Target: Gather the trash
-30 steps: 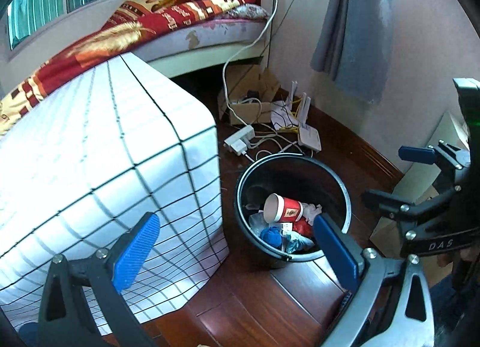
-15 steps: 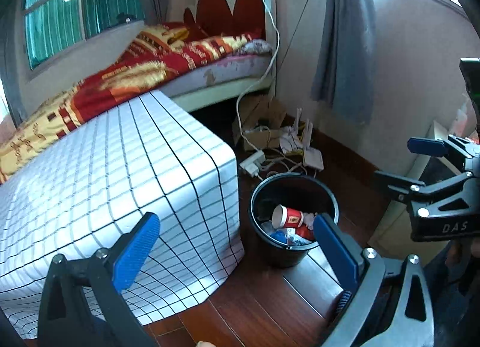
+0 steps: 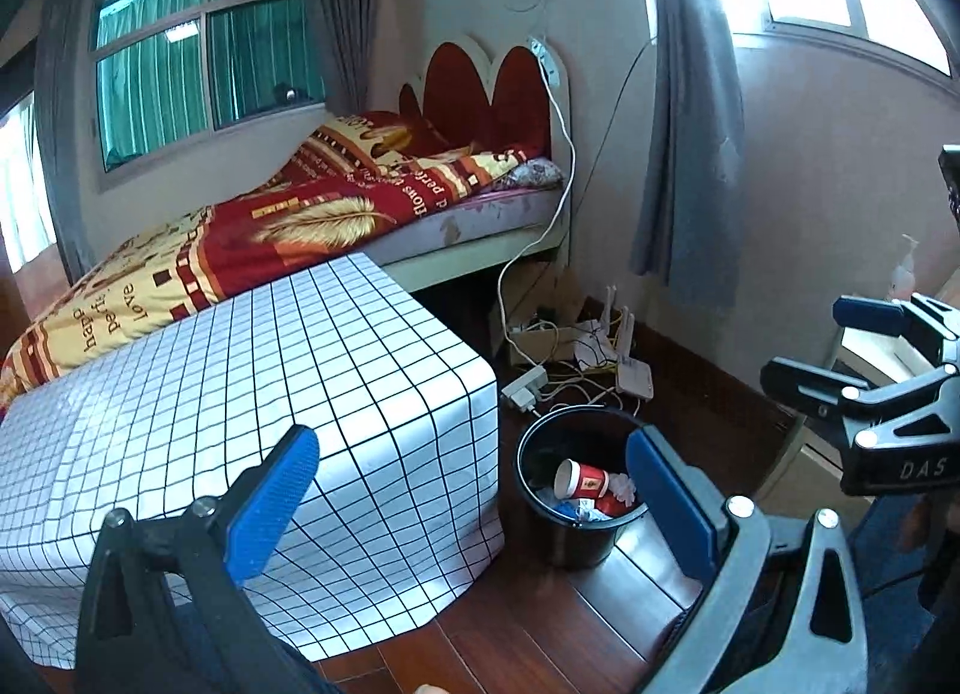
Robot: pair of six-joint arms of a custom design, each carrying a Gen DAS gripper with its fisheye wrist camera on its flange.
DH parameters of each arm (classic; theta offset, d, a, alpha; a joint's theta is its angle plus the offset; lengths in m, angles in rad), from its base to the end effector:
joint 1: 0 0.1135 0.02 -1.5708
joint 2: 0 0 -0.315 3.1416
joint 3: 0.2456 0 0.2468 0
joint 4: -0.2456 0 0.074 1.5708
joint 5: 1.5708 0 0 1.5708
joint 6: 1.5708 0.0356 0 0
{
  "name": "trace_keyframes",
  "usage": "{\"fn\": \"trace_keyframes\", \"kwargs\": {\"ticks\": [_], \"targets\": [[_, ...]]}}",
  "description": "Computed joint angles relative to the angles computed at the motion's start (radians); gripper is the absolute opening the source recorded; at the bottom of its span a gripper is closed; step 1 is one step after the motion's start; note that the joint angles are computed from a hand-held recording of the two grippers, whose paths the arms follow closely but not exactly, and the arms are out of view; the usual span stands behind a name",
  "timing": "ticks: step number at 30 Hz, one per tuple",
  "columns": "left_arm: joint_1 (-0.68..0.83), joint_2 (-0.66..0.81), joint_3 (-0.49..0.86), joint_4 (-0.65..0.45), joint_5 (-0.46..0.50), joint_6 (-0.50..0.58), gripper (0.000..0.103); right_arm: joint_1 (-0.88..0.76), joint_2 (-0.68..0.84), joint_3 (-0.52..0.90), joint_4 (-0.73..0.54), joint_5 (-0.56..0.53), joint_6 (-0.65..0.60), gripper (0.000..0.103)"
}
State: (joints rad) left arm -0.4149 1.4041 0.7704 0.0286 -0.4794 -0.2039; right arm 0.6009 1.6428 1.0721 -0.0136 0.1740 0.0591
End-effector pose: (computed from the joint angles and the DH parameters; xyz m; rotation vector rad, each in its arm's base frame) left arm 0.2656 -0.0991 0.2707 -0.0461 2.1030 0.1527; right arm 0.3066 0.2027 0.2887 -0.4780 2.0979 0.1970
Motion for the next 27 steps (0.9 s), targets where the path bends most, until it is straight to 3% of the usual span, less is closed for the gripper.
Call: {"fn": "trace_keyframes", "kwargs": {"ticks": [27], "targets": [[-0.017, 0.006, 0.004, 0.015, 0.001, 0.002, 0.103, -0.015, -0.001, 0.011, -0.03, 0.004, -0.006, 0.103]]}}
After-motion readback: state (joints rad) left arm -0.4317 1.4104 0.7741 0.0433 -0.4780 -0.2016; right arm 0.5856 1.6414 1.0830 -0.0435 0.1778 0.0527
